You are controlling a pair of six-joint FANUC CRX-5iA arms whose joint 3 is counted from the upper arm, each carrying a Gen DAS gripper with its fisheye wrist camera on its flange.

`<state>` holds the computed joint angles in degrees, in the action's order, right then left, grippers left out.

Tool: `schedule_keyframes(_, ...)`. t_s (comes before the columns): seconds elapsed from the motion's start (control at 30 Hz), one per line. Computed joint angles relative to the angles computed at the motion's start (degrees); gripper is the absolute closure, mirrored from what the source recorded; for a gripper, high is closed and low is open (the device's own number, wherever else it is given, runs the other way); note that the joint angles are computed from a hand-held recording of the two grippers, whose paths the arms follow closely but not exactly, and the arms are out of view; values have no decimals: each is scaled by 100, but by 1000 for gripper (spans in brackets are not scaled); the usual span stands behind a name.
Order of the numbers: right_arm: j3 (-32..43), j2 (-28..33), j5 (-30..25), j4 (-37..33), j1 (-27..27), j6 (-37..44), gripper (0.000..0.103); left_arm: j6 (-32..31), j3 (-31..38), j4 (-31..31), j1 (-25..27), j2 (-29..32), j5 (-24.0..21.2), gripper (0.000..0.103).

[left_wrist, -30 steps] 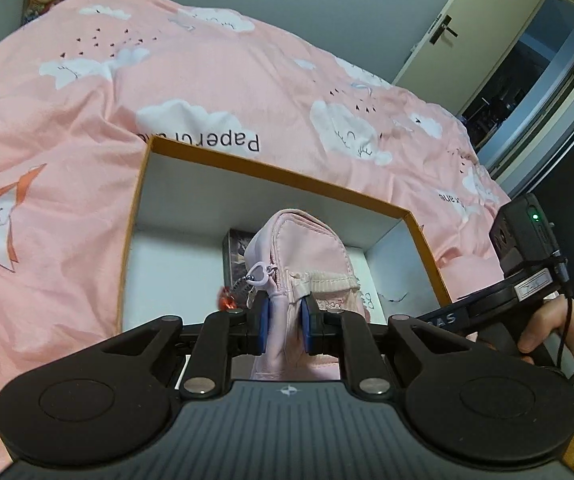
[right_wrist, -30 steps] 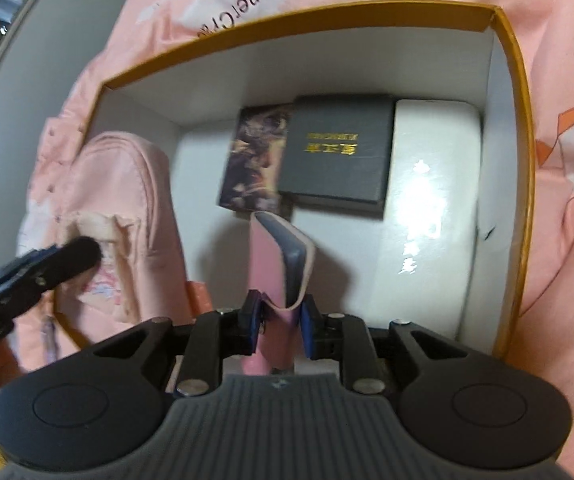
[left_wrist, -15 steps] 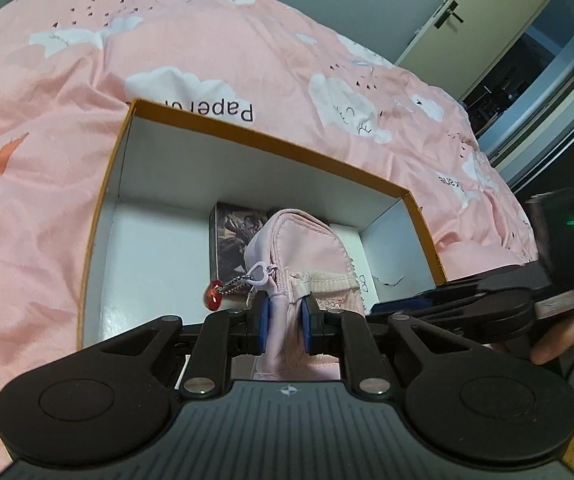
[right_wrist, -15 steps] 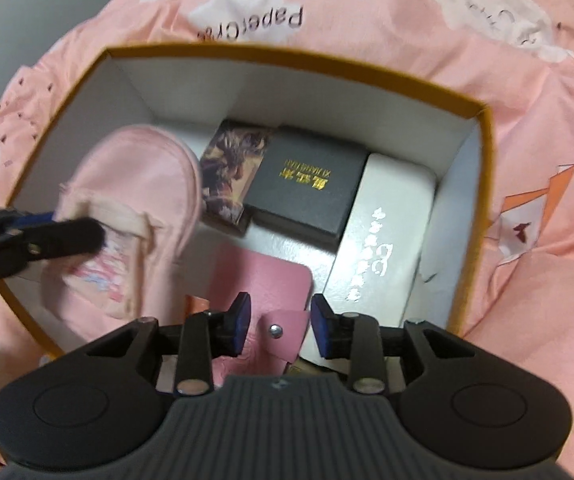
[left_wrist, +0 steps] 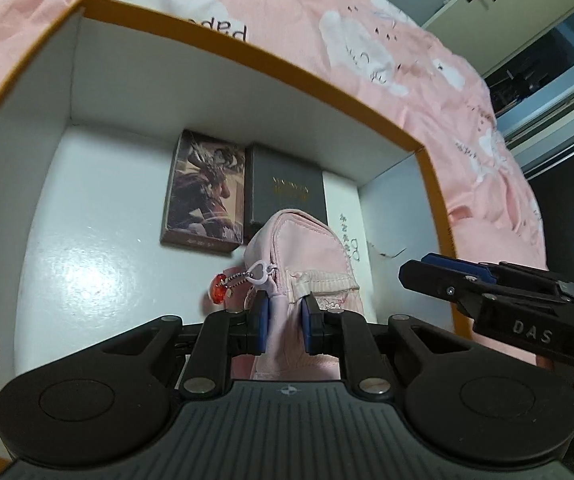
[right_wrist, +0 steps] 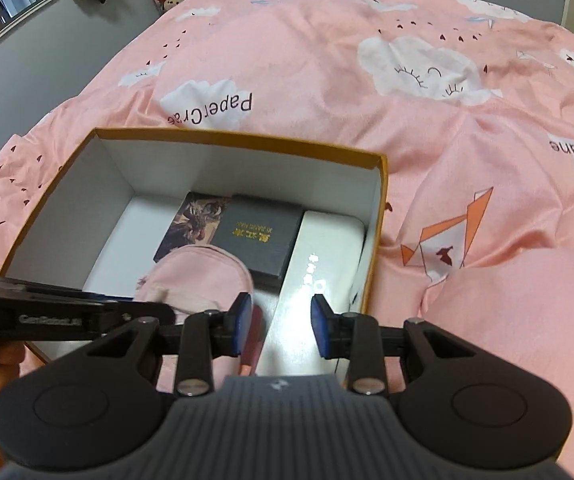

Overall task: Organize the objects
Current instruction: 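Lower the backpack and wallet into the orange box and open both tools, then move both tools out of the box toward the plush keychains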

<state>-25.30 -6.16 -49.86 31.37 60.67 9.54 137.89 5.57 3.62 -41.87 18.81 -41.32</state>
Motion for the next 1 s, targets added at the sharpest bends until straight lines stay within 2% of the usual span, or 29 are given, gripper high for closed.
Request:
schedule_keyframes(0.2,-179,-14,105,166,58,-139,69,104,561,-278,-98,350,-597,84)
schedule_keyframes(0.37,-257,-41,167,157,64,-211,69,-73,1413,-480,-188,836,-1636,78)
schedule_keyframes(0.5,-265,-42,171,160,71,-196,69,-150,1911,-669,-265,1099,-2168,75)
schedule_keyframes(0.57,-269,-39,156,167,87,-192,69,-119,1955,-731,-287,1108,-2215,74)
schedule_keyframes(0.6,-269,-43,148,166,95,-183,68,-89,1937,-770,-301,1080,-2206,70)
schedule_keyframes(0.7,-307,-87,107,239,157,-262,65,-32,1897,-1105,-411,962,-2138,49)
schedule_keyframes(0.87,-402,-199,36,411,295,-532,63,235,1664,-1350,-496,711,-1841,48)
schedule_keyframes(1.0,-613,-391,44,852,487,-1005,63,800,1368,-1917,-718,304,-1409,48)
